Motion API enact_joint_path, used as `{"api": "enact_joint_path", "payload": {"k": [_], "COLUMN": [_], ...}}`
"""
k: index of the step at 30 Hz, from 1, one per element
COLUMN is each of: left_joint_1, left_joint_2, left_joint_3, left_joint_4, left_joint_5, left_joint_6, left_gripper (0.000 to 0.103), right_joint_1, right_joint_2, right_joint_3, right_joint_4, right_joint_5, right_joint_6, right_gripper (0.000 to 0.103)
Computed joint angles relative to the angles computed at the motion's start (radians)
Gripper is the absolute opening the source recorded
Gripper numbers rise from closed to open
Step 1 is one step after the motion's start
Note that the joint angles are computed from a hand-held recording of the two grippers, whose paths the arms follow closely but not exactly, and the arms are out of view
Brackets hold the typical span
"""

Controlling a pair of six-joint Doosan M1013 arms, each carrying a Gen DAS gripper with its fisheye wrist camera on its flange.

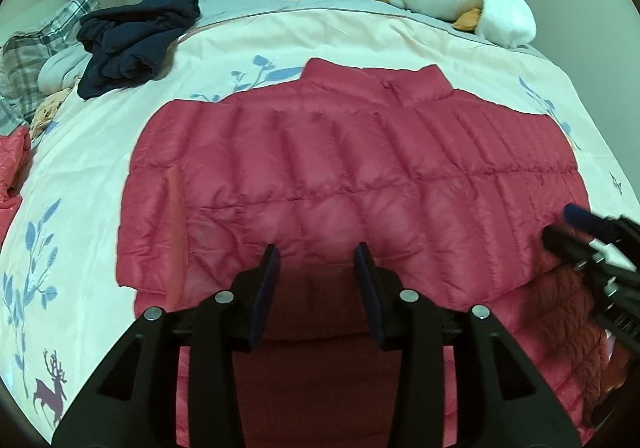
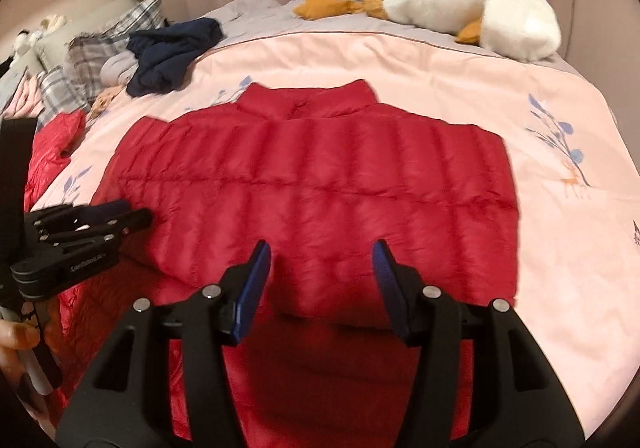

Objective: Fold large clothes

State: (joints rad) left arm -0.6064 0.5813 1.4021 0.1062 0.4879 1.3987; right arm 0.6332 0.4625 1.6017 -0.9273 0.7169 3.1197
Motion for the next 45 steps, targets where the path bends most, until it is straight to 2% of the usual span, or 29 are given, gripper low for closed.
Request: {"api": "enact_joint_path", "payload": {"k": [3, 5, 14, 15, 18, 23, 25, 31, 35, 38, 40, 45], "left_joint_1": [0.004, 0.005, 0.014, 0.017, 0.023, 0.037, 0.051, 0.104, 0.164, 0.211, 0.243, 0.275], "left_joint_2": [0.005, 0.011, 0.023, 0.019, -0.009, -0.076, -0.107, -0.198, -0.262, -0.295, -0.299, -0.302], "left_joint_3": [-0.006, -0.013, -0.028, -0.024, 0.009, 0.090, 0.129, 0.266, 0.386, 0.463, 0.498, 0.543], "left_joint_4": [0.004, -0.014, -0.089, -0.104, -0.133, -0.213, -0.339, -0.692, -0.975, -1.127, -1.210, -1.276], "left_joint_5": [0.010, 0.018, 0.045, 0.043, 0.010, -0.058, -0.072, -0.053, -0.030, -0.011, 0.031, 0.087], "left_joint_6": [-0.002, 0.013, 0.065, 0.069, 0.067, 0.131, 0.243, 0.554, 0.773, 0.846, 0.869, 0.905], "left_gripper": [0.041, 0.041, 0.048, 0.050, 0.068, 0.080, 0.086, 0.096, 0.097, 0.097, 0.097, 0.097], "right_joint_1": [-0.021, -0.035, -0.039, -0.031, -0.006, 0.038, 0.059, 0.129, 0.169, 0.198, 0.212, 0.247], "right_joint_2": [0.005, 0.013, -0.010, -0.020, -0.046, -0.102, -0.129, -0.201, -0.239, -0.263, -0.266, -0.267], "right_joint_3": [0.001, 0.006, 0.042, 0.051, 0.075, 0.137, 0.170, 0.279, 0.348, 0.405, 0.428, 0.475], "right_joint_4": [0.079, 0.135, 0.120, 0.093, 0.036, -0.030, -0.047, -0.140, -0.195, -0.246, -0.265, -0.357], "right_joint_5": [0.008, -0.013, -0.072, -0.074, -0.062, -0.072, -0.081, -0.103, -0.139, -0.171, -0.187, -0.220], "right_joint_6": [-0.025, -0.054, 0.008, 0.036, 0.090, 0.187, 0.233, 0.473, 0.640, 0.796, 0.874, 1.077], "right_gripper": [0.055, 0.055, 0.056, 0.057, 0.064, 0.081, 0.084, 0.090, 0.091, 0.091, 0.091, 0.091]}}
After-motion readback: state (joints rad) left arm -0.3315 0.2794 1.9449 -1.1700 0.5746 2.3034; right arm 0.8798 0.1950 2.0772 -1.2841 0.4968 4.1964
